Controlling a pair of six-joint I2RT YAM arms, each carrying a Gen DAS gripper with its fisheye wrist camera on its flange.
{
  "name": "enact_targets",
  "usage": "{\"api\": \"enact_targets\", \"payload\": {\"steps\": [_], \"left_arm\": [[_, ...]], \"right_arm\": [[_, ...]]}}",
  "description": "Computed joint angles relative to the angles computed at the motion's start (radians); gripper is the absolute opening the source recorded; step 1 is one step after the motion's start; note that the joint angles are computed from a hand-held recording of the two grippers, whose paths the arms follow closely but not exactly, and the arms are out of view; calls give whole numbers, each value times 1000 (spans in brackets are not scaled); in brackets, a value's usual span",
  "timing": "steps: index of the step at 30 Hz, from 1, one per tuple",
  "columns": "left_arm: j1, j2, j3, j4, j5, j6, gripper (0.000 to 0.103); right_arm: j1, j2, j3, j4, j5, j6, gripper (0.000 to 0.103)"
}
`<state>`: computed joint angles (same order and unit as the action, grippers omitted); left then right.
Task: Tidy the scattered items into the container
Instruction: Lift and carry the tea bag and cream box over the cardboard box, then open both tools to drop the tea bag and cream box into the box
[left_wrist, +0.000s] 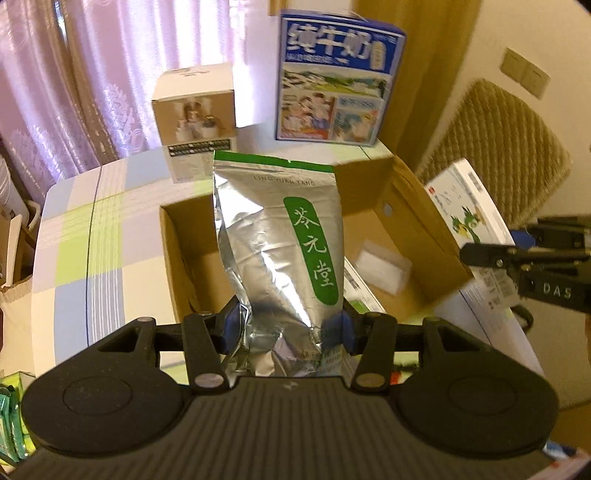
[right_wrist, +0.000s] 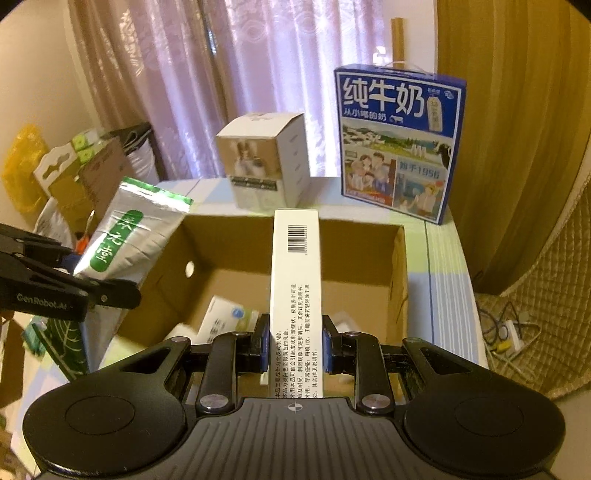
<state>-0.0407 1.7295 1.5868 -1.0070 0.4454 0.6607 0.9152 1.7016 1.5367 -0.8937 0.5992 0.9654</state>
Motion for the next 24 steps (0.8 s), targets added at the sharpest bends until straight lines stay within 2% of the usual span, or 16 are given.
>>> {"api": "enact_targets", "payload": {"steps": [9,13,24], "left_arm": [[-12,174,102,69,22,-134,46],[-3,206,88,131,36,-201,52],[39,133,-68,244,11,-117,58]], "right_arm": [[-121,35,-50,122,-70,-95,23],[-142,50,-74,164,-85,-101,23],[-156,64,-119,212,-103,-90,23]]}}
